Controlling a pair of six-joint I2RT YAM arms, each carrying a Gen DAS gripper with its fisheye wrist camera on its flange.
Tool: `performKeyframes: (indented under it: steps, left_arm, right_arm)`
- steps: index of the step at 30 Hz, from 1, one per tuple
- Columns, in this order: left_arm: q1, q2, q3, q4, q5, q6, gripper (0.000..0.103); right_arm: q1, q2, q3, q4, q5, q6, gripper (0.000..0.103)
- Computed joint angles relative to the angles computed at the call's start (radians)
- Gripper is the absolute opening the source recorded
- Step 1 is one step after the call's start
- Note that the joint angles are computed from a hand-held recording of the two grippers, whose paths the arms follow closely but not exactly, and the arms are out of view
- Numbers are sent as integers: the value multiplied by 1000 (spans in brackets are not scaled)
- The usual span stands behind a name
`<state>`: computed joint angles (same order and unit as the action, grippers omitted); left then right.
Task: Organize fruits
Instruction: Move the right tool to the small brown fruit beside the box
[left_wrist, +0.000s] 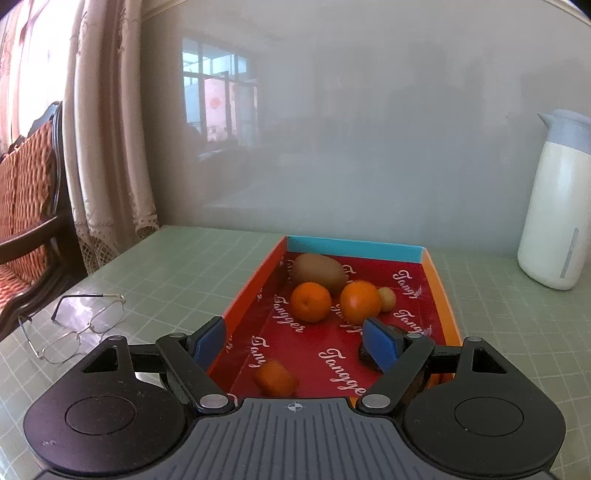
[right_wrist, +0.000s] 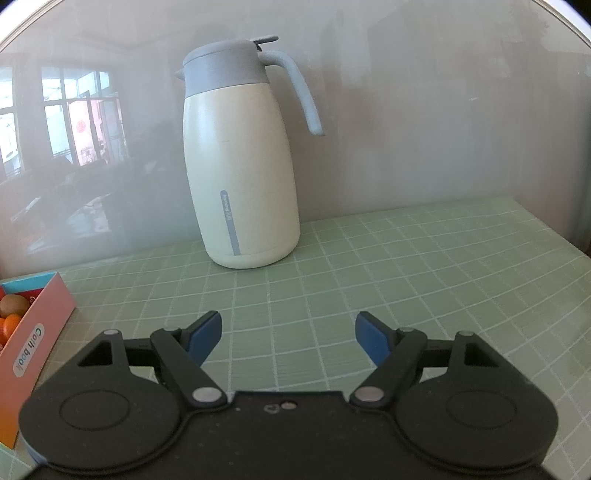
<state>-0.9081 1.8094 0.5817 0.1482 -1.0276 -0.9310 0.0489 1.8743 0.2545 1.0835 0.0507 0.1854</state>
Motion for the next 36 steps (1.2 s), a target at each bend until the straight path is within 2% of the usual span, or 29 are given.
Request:
performKeyframes:
  steps: [5,8,11,18,22,26,28,32,36]
  left_arm:
    - [-26,-2,14,-48,-20,-29,83]
    - [-46,-6,24,-110,-43,-79,88]
    - [-60,-16,23,-165,-64,-134,89]
    - [-106,-68,3,-372,-105,-350,89]
    - [-116,-96,-29,-450,-108,-451,91]
    - [-106,-105,-56,-499,-114,-514,102]
    - [-105,-98,-60,-549,-126,-558,103]
    - [-71,-124,-108,-533,-114,-555,103]
    - [-34,-163,-166,-465,-102,-517,103]
  right_arm:
    - [-27,-17,-10,-3,-25,-13,79]
    - [-36,-30,-14,-10,-37,-13,79]
    - [-36,-43,-18,-17,-45,-6,79]
    - [20,-62,-14,-45,-37,5,79]
    - [78,-66,-11,-59,-21,15,79]
    - [155,-52,2,-63,10,21,79]
    - [195,-44,10,-64,31,23,79]
    - [272,-24,24,-55,70,13,79]
    - [336,-14,29,-49,91,-6,77]
